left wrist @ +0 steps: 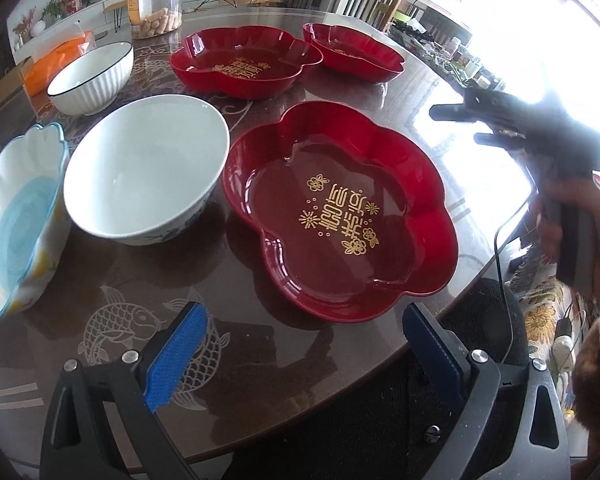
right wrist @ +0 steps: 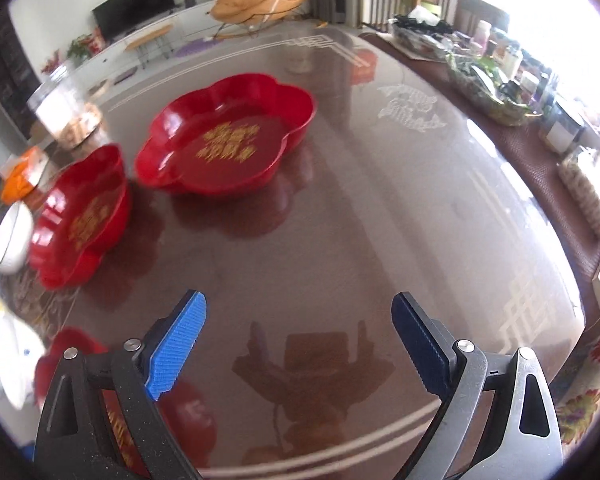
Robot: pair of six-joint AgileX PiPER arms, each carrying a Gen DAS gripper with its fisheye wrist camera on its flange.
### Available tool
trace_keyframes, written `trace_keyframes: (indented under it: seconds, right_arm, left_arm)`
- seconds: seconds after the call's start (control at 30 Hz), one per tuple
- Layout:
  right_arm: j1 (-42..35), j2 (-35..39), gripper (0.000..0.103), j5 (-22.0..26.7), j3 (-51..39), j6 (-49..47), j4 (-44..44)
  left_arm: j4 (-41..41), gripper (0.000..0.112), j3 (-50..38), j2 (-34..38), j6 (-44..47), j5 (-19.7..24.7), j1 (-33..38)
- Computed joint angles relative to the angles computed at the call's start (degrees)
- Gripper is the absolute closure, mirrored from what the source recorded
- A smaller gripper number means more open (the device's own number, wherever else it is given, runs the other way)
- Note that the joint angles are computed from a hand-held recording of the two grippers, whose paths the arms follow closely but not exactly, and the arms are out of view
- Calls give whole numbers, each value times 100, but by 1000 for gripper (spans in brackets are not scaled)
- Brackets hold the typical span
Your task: Organize plates and bowls
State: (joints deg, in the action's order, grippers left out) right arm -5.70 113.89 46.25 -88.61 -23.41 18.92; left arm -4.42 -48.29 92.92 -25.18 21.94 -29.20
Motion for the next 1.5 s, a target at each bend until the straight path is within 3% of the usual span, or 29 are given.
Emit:
trace_keyframes:
  seconds: [0.13, 0.23, 0.33, 0.37, 0.4, 0.43, 0.47, 0.57, 0.63, 0.7, 0.8, 1.07, 1.3, 1.5]
  right_arm:
    - [-191, -575, 8, 505, 1329, -1407, 1465]
    - [18, -854, 8, 274, 1967, -1715, 1581]
    - [172, -727, 11, 41, 2042, -1895, 1587]
    - [178, -725, 24, -57, 2106, -1888, 1585]
    - [178, -706, 46, -116, 2119, -1874, 1542]
    - [142, -633, 86, -63, 2061, -1896, 1573]
    - [135, -560, 91, -28, 1959, -1759, 1497]
    - [62, -597, 92, 178, 1902, -1823, 1344]
    - [-68, -759, 92, 271, 2050, -1900, 1269]
    - [-288, -854, 92, 374, 2174, -1919, 1248]
    - [-583, -924, 92, 370, 2362, -2041, 1295]
    - [-1416, -1184, 92, 587, 2424, -2456, 1784]
    - [-1941, -868, 92, 791, 1328, -2075, 1782]
    - [-1915, 291, 91, 1226, -455, -972, 1026]
  left_arm:
    - [-624, 15, -194, 186, 569, -126, 106]
    - [-776, 18, -307, 302, 608, -184, 153]
    - [-930, 23, -416, 425, 750, -120, 238]
    - [-1016, 25, -435, 463, 791, -98, 273]
    - [-1139, 29, -444, 505, 840, -88, 312]
    - [-1362, 31, -443, 554, 1005, -97, 360]
    - [-1575, 36, -447, 612, 1174, -90, 390]
    - [-2088, 53, -598, 891, 1584, 48, 432]
    - [-1553, 59, -617, 927, 1042, -138, 261]
    - [-1010, 80, -809, 1064, 510, -72, 107]
    - [-142, 96, -1135, 1278, -354, 129, -108]
    - [377, 97, -2260, 1747, -952, 593, -475]
    - [739, 97, -5015, 2903, -890, 1805, -688]
    - [528, 97, -7424, 4462, -628, 3014, -704]
